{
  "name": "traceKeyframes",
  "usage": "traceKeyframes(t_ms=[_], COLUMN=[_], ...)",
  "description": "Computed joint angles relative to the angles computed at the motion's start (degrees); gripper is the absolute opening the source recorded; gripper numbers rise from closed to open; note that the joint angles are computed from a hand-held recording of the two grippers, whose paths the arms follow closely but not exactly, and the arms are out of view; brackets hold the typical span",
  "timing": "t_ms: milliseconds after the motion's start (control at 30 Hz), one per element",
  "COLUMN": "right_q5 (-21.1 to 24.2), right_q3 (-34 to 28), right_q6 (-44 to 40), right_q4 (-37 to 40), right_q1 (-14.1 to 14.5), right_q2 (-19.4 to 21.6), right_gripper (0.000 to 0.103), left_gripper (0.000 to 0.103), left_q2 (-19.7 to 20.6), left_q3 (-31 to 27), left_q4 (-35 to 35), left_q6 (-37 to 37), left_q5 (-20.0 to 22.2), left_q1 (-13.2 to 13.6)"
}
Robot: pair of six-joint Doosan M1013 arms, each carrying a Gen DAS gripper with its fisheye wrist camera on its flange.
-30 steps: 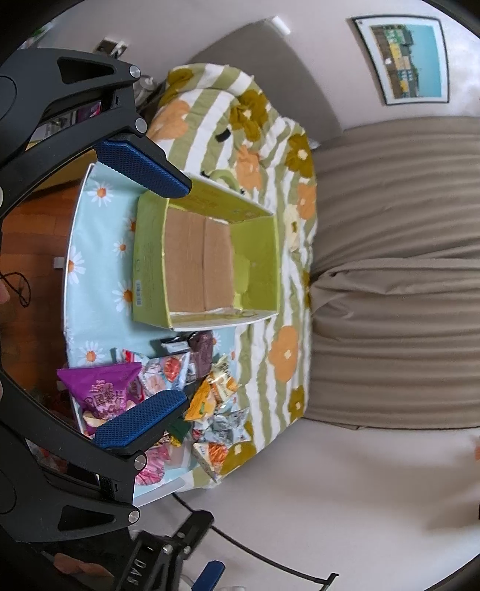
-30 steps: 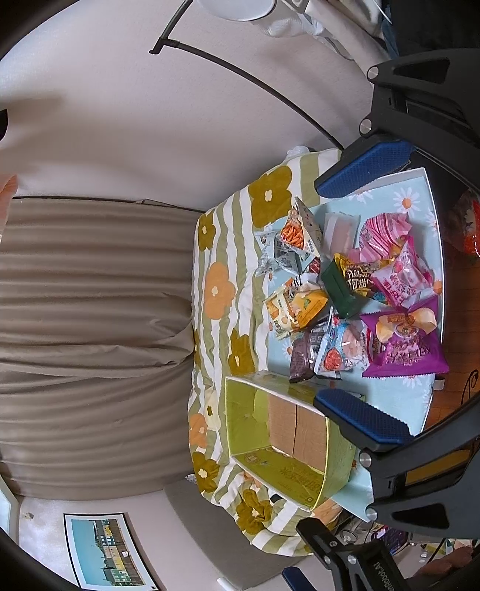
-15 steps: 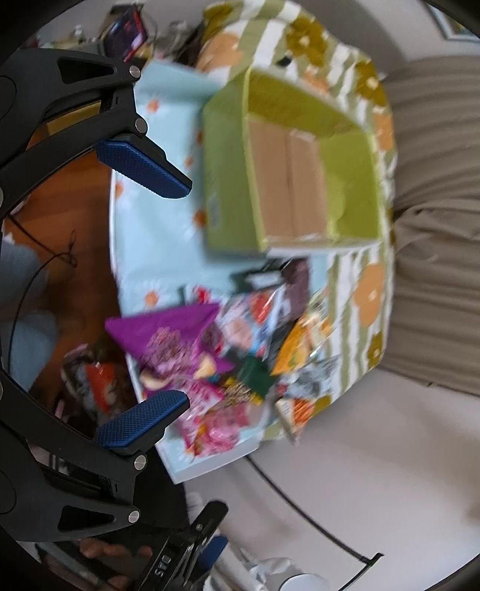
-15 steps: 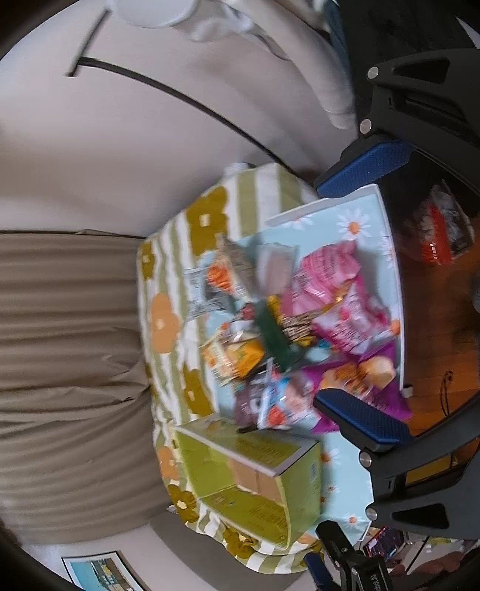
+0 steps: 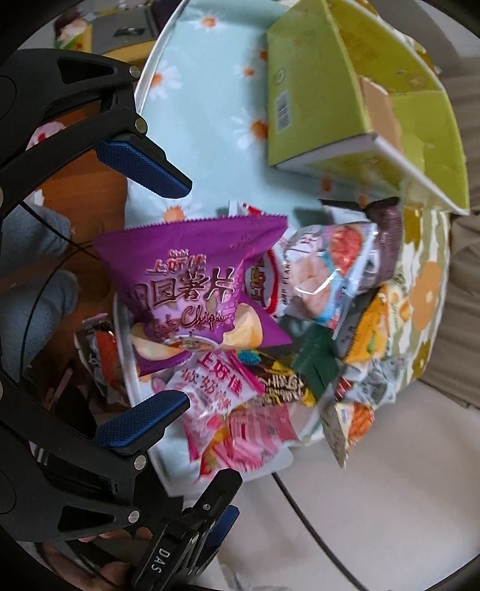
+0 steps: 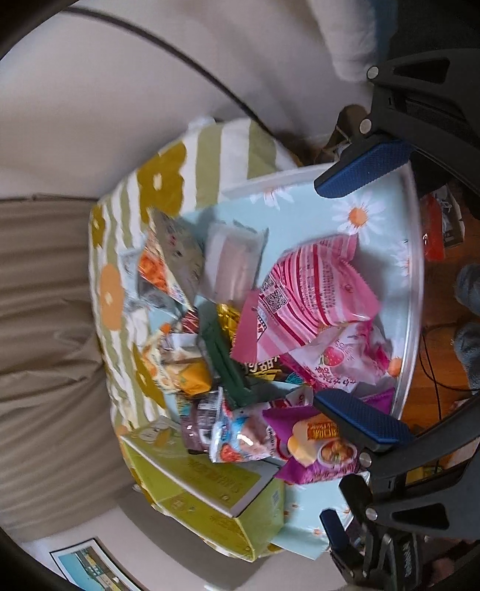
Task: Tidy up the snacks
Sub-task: 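Grasp the purple chip bag with the left gripper while the right grasps the pink candy bag, then carry both bags over the green box and open both grippers to drop them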
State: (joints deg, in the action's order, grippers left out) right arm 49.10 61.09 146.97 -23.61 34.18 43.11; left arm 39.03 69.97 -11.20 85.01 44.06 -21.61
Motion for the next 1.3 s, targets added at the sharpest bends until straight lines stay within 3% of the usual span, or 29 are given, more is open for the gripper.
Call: traceKeyframes(t_ms=[233, 300, 433, 500, 600, 733, 967, 1300], right_q5=[-2.83, -2.91, -3.03, -2.71, -2.7, -2.93, -3.15, -5.48], right_q3=[-1.3, -1.88, -2.68, -2.95, -2.72, -2.35, -2.13, 0.34], right_q6=[-10.76, -13.61, -18.26, -19.69, -20.4, -21.34, -22.85, -19.59], right_q4=[9.42, 11.77, 15.74, 17.14, 17.85, 19.37, 20.0, 15.44], right_q1=[-2.36, -2.85, -3.7, -3.95, -4.14, -4.57, -4.6, -3.89], right_q2=[2.37, 2.98, 3.86, 4.18, 4.22, 4.28, 4.05, 1.03], right_gripper=[0.102, 0.099, 0.092, 0.089, 0.086, 0.082, 0.065, 0.062], left_gripper=[0.102, 0.092, 0.087, 0.073, 0.069, 0.066, 0.066, 0.066], left_q2=[2.93, 3.51, 3.89, 3.87, 3.77, 3.26, 2.55, -1.67], left_q3=[-1.62, -1.94, -1.92, -1.83, -1.74, -1.01, -0.46, 2.05], left_q4=[1.48, 0.52, -1.54, -2.41, -2.51, -3.47, -4.05, -3.24], left_q6=[-5.66, -6.19, -5.29, -4.45, -4.34, -3.2, -1.84, -1.86], left_q5=[0.85, 1.12, 0.96, 0.89, 0.85, 0.39, -0.29, -3.82], left_q1=[-0.44, -0.27, 0.03, 0.09, 0.08, 0.12, 0.12, 0.55])
